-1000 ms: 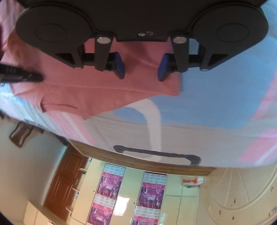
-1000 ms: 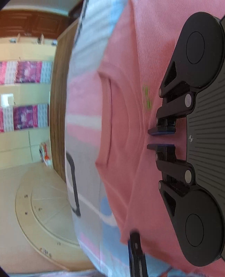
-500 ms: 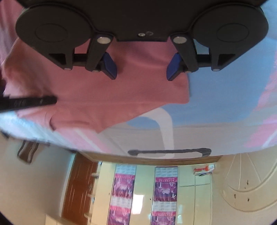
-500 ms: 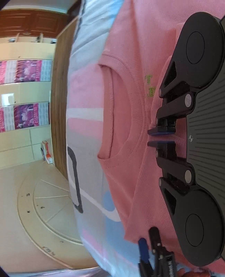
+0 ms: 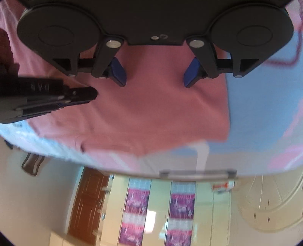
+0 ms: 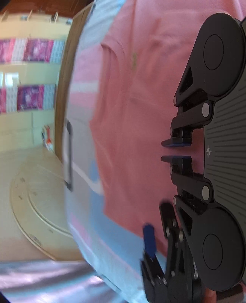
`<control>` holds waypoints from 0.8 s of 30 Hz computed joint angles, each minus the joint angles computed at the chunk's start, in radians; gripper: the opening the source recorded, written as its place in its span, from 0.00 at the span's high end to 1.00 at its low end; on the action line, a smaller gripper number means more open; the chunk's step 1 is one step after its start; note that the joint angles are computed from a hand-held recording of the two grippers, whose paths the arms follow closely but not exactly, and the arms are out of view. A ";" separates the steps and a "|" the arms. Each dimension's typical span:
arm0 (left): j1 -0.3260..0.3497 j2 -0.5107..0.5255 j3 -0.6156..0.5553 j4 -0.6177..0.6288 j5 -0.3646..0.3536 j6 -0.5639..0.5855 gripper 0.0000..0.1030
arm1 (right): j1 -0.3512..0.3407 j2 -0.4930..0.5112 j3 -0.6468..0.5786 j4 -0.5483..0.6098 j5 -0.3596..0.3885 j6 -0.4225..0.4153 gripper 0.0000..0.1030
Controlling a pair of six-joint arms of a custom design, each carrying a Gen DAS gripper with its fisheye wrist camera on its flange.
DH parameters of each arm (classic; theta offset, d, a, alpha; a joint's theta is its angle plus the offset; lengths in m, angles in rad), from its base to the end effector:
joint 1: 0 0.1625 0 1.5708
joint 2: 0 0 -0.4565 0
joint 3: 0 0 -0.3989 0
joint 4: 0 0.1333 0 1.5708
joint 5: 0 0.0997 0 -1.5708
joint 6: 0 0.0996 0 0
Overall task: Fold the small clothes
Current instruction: 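Open both grippers and lift them off the folded sweater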
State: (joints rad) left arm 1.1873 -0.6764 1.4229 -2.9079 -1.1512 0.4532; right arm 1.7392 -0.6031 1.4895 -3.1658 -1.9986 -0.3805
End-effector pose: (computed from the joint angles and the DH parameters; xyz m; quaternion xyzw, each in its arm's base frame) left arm -0.1315 -0.7905 0.1573 0.3248 0.8797 -0.2775 0.2090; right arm 0.2185 -0.7366 0.1084 0.1775 -0.9022 0.3160 0.2339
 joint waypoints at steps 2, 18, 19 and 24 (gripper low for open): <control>0.000 -0.014 0.032 -0.040 0.003 0.008 0.36 | 0.010 0.008 0.015 -0.035 -0.024 -0.030 0.92; 0.009 0.092 -0.197 0.070 0.069 0.040 0.33 | -0.065 -0.100 0.106 -0.208 -0.167 0.155 0.92; 0.016 0.104 -0.220 0.096 0.074 0.033 0.30 | -0.073 -0.096 0.088 -0.164 -0.171 0.160 0.92; 0.006 0.033 -0.131 0.060 0.044 -0.006 0.31 | -0.048 -0.125 0.129 -0.216 -0.188 0.098 0.92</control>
